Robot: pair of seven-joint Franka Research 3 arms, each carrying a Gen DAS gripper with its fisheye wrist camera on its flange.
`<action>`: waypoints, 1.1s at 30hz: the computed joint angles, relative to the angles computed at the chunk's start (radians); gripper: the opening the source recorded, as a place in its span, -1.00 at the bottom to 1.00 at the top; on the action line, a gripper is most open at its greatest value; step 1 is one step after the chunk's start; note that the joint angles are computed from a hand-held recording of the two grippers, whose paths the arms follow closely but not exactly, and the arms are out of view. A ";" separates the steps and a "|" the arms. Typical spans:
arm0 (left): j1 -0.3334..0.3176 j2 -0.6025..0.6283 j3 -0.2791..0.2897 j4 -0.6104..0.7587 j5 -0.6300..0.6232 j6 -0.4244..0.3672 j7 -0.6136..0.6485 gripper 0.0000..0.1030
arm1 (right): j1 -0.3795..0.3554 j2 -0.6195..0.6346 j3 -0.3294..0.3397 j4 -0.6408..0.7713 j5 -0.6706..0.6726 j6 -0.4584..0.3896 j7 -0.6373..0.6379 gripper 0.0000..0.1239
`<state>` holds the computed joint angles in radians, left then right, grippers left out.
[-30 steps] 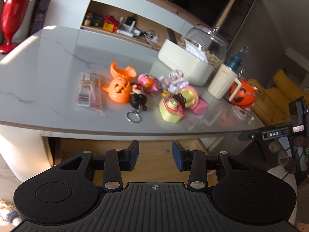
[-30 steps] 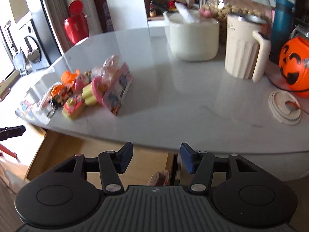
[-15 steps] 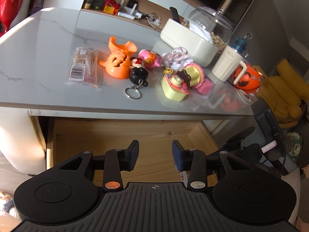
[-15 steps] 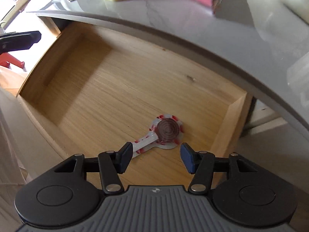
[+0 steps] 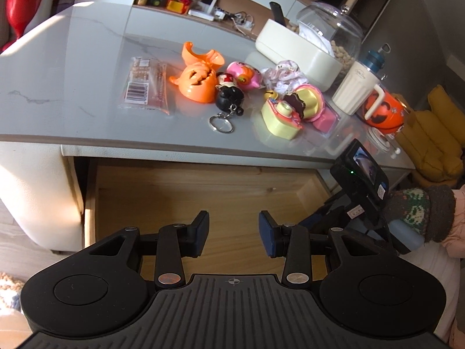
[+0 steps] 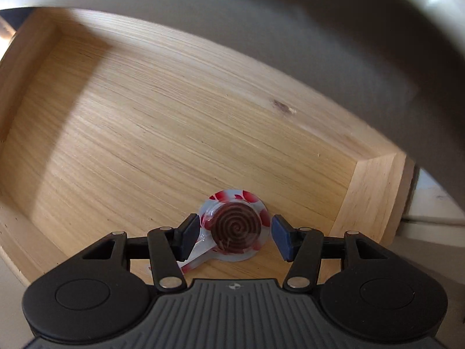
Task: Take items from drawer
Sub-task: 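Grasp the red-and-white swirl lollipop in the drawer with the right tool, then lift the lollipop up onto the countertop with the right tool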
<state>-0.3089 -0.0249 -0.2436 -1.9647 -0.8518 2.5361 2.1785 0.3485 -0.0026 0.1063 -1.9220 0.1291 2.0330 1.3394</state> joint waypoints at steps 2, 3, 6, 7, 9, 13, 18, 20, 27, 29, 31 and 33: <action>0.001 0.004 0.000 0.001 0.011 0.003 -0.013 -0.20 | -0.001 -0.014 -0.001 -0.020 0.009 0.021 -0.011 -0.11; 0.001 0.007 -0.001 0.003 0.017 0.006 -0.020 -0.20 | -0.001 -0.016 -0.002 -0.022 0.023 0.021 -0.027 -0.11; 0.001 0.011 -0.005 0.005 0.033 0.013 -0.038 -0.20 | -0.001 -0.022 0.000 -0.029 0.037 0.012 -0.072 -0.29; 0.001 0.013 -0.006 0.007 0.038 0.014 -0.044 -0.20 | -0.001 -0.031 -0.001 -0.037 0.050 0.009 -0.095 -0.29; 0.001 0.017 -0.008 0.011 0.045 0.015 -0.052 -0.20 | -0.002 -0.055 -0.002 -0.057 0.070 0.015 -0.113 -0.30; 0.004 0.018 -0.009 0.012 0.051 0.009 -0.063 -0.20 | -0.010 -0.148 -0.013 -0.104 0.132 0.032 -0.162 -0.30; 0.009 0.021 -0.008 0.014 0.038 -0.001 -0.070 -0.20 | -0.037 -0.326 -0.075 -0.100 0.325 0.058 -0.255 -0.32; 0.010 0.022 -0.008 0.016 0.031 -0.003 -0.074 -0.20 | -0.061 -0.346 -0.086 -0.060 0.334 0.090 -0.263 -0.72; 0.010 0.016 -0.009 0.009 0.020 0.006 -0.064 -0.20 | -0.151 -0.125 -0.096 0.187 0.229 0.183 -0.169 -0.83; 0.010 0.015 -0.007 0.007 0.019 0.011 -0.069 -0.20 | -0.165 -0.073 -0.102 0.218 0.241 0.186 -0.133 -0.83; 0.011 0.015 -0.006 0.005 0.019 0.014 -0.075 -0.20 | -0.173 -0.071 -0.103 0.190 0.270 0.213 -0.087 -0.82; 0.011 0.017 -0.006 0.007 0.023 0.014 -0.081 -0.20 | -0.180 -0.092 -0.108 0.154 0.310 0.218 -0.078 -0.65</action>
<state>-0.2978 -0.0077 -0.2492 -1.9577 -0.8284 2.5496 2.0971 0.1684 -0.0947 -0.0020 -1.7677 0.4392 2.2510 1.2619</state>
